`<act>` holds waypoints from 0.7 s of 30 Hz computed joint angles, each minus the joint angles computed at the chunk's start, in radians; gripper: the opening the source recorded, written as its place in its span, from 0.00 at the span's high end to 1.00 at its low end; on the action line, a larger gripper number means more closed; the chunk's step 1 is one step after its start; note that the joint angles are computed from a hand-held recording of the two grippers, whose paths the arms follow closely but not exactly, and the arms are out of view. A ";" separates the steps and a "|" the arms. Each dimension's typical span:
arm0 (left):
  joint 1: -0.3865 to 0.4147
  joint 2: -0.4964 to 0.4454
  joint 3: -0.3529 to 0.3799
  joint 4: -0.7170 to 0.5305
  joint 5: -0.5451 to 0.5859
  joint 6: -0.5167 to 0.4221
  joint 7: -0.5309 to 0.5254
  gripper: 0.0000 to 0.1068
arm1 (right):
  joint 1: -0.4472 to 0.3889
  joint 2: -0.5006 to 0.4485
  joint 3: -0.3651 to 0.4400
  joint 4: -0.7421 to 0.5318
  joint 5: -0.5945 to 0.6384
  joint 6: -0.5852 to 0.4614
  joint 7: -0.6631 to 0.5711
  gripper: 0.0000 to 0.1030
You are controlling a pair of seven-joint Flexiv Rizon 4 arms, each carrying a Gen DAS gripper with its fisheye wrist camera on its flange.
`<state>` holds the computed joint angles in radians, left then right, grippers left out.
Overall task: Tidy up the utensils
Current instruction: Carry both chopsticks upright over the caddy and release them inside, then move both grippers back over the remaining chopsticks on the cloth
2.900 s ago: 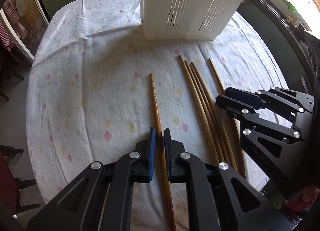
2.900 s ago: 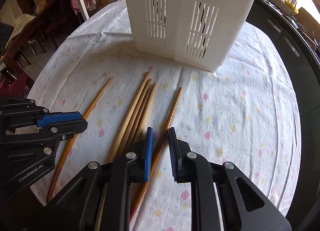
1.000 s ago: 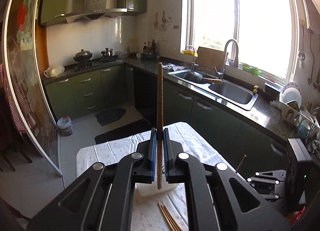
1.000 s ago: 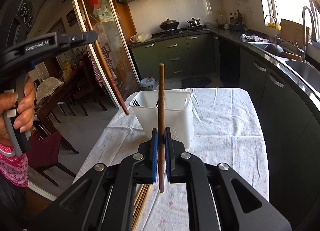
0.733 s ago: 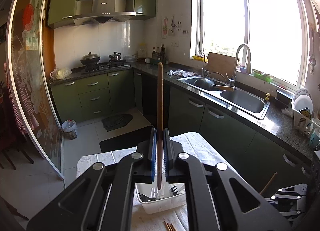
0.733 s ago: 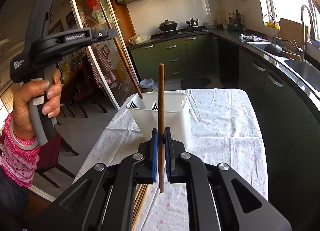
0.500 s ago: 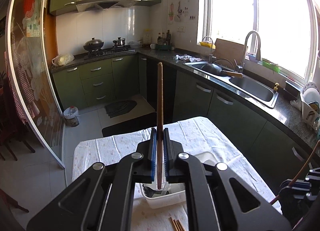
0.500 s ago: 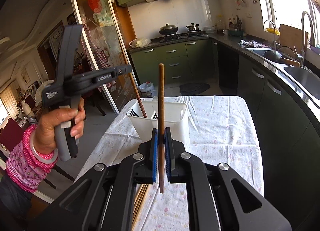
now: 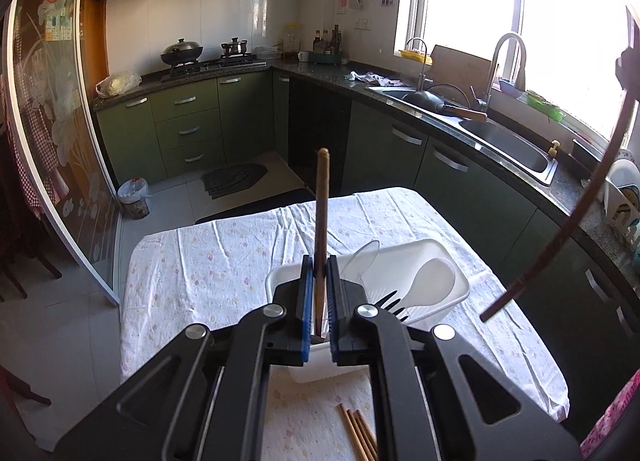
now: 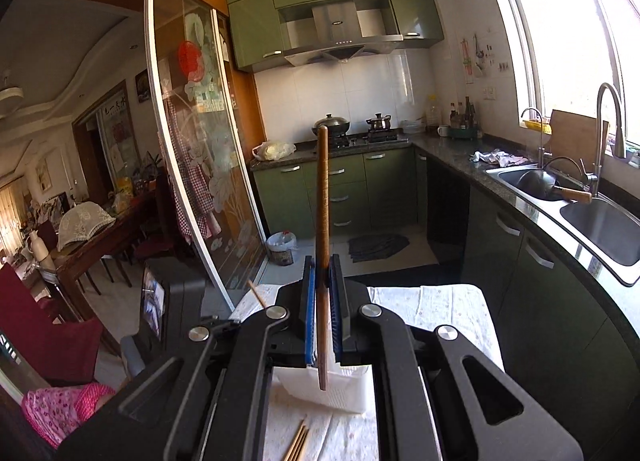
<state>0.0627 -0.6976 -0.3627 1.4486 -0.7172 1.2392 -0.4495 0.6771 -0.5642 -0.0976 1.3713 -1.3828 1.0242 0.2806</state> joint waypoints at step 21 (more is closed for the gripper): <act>-0.004 0.116 0.142 0.117 0.013 -0.287 -0.061 0.54 | 0.003 -0.311 -0.056 -0.274 0.523 0.006 -0.415 0.92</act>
<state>0.0586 -0.5816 -0.2205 1.5657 -0.7039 0.9520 -0.5101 0.6801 -0.8757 -0.1540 1.0974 -0.8602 1.0297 -0.1343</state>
